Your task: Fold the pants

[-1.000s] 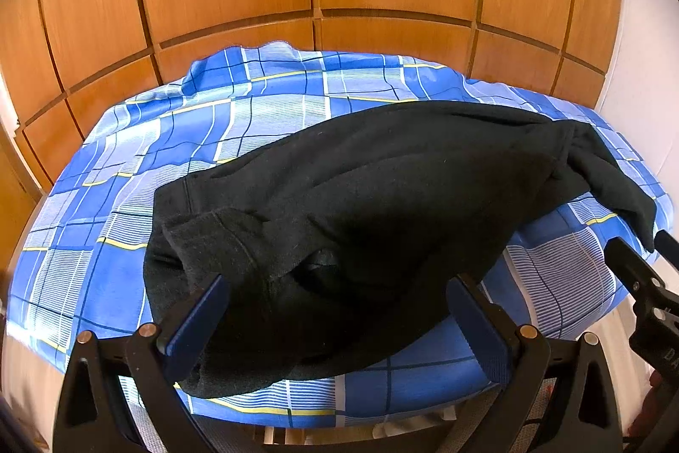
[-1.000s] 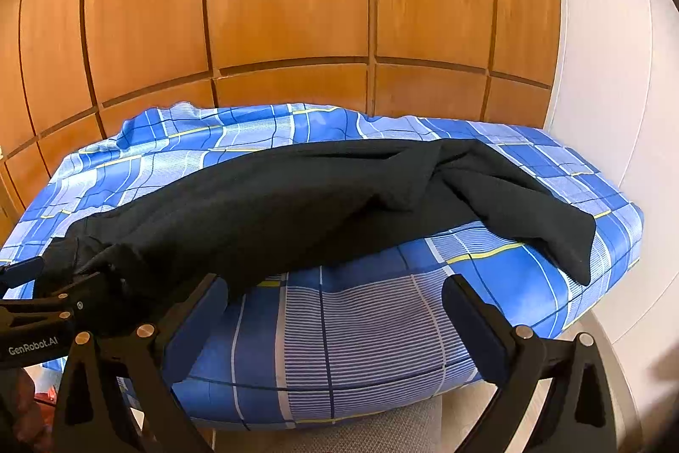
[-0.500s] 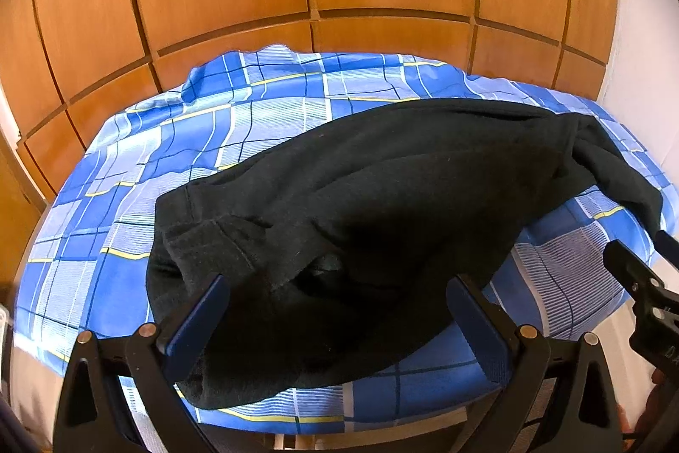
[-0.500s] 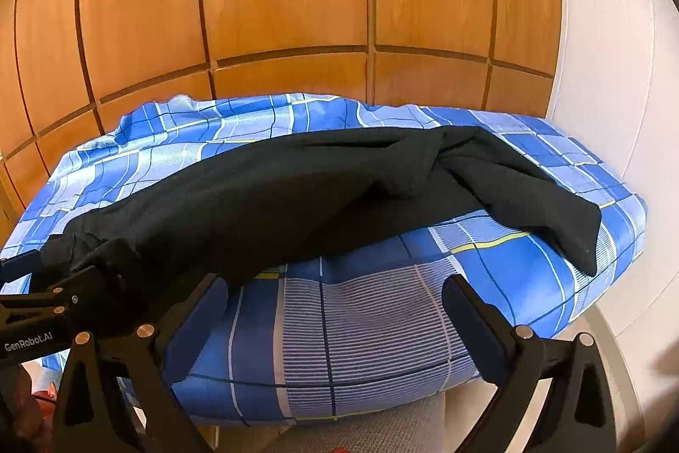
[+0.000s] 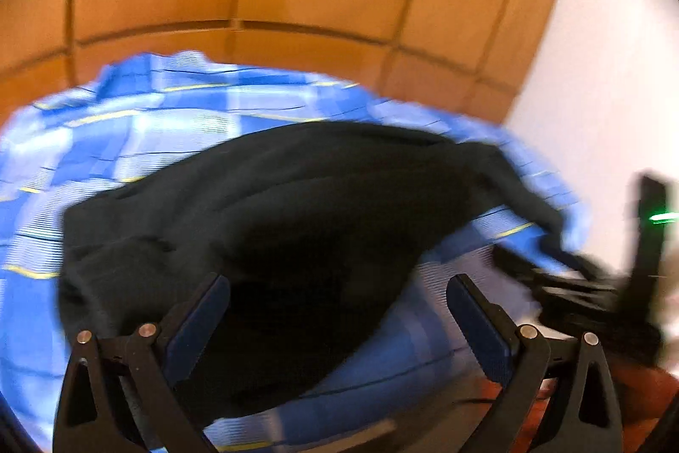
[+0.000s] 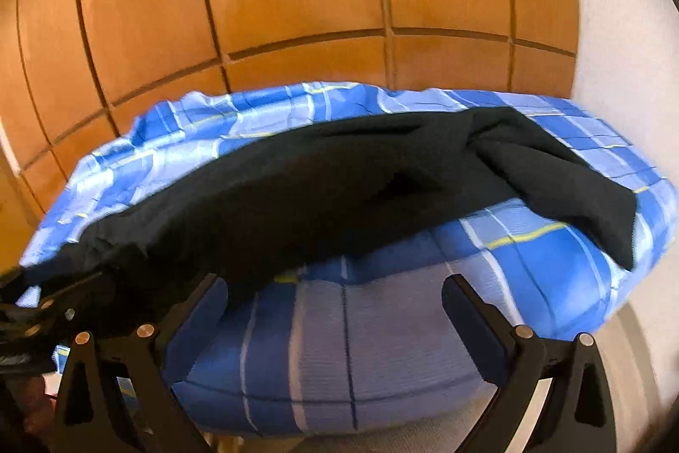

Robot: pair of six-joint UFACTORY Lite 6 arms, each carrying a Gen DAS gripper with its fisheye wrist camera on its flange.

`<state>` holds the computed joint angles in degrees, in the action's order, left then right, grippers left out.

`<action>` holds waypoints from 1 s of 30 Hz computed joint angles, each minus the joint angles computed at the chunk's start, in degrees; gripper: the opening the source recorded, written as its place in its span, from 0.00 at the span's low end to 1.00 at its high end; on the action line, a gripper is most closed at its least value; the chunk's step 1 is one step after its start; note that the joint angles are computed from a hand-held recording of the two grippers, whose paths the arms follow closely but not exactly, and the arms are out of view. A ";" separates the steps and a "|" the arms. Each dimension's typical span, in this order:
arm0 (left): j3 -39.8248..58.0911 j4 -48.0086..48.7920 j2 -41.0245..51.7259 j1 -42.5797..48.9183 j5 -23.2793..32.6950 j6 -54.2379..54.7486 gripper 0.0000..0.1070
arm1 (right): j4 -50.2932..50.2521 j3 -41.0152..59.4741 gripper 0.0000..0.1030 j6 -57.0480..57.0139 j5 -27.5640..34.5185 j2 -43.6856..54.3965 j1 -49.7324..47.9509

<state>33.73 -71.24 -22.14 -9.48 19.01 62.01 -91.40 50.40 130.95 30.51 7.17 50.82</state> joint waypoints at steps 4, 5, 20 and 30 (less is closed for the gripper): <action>5.58 -3.04 4.94 10.20 12.34 2.92 0.96 | 2.63 3.07 1.00 -9.05 -5.08 1.99 -5.49; 7.48 -1.64 6.21 12.16 13.23 1.46 0.96 | 3.16 3.47 1.00 -11.22 -5.20 2.27 -6.47; 42.49 34.98 44.05 29.50 -0.27 -25.05 0.96 | 30.70 17.71 0.93 -58.45 -16.32 7.13 -43.72; 56.75 44.96 61.10 31.35 5.43 -35.20 0.94 | 71.11 44.17 0.92 -101.44 -12.28 25.73 -55.20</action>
